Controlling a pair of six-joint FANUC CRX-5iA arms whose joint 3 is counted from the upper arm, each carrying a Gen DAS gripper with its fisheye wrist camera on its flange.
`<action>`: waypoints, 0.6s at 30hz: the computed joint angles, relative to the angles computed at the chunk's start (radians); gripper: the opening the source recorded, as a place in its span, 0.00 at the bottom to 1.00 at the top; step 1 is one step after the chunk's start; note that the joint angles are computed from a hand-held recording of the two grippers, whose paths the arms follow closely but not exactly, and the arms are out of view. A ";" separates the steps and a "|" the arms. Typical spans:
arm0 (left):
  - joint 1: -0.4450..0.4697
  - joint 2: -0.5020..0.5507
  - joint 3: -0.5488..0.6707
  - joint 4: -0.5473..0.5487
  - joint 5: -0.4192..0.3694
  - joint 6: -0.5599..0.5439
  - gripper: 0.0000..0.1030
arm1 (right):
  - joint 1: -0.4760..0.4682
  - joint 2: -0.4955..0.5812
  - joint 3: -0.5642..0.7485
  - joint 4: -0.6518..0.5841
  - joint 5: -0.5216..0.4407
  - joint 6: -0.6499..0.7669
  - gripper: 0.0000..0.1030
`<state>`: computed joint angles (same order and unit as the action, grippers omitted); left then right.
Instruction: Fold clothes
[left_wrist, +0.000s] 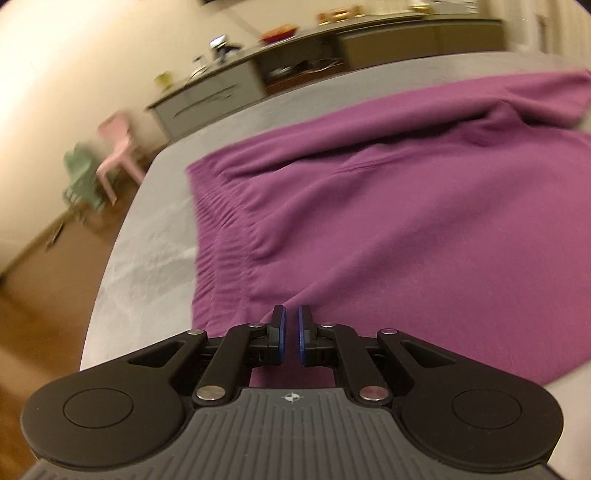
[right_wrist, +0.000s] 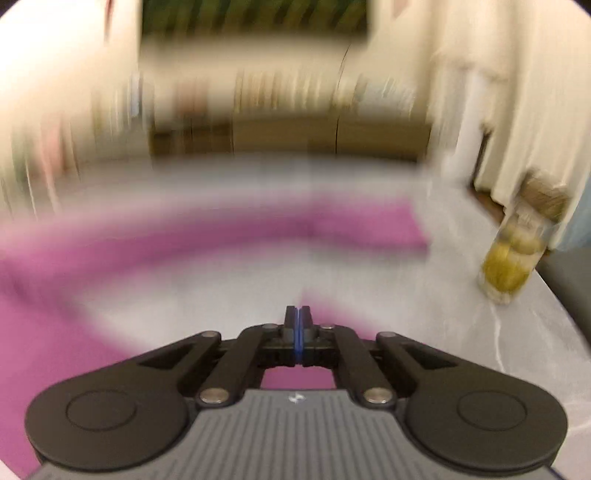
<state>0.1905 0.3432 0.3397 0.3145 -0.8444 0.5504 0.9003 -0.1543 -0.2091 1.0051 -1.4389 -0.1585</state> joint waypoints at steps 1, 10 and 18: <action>-0.001 0.002 0.010 -0.043 0.014 0.039 0.07 | 0.023 -0.050 -0.049 0.098 -0.004 -0.110 0.00; -0.003 -0.036 0.015 -0.074 -0.004 0.182 0.06 | 0.077 -0.040 -0.051 -0.120 -0.086 0.081 0.41; -0.033 -0.054 -0.036 -0.014 -0.002 0.054 0.06 | 0.008 0.121 0.095 -0.268 0.050 0.438 0.56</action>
<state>0.1573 0.2895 0.3036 0.3005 -0.8462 0.6040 0.9085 -0.0331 -0.1145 0.7368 -1.3894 0.2798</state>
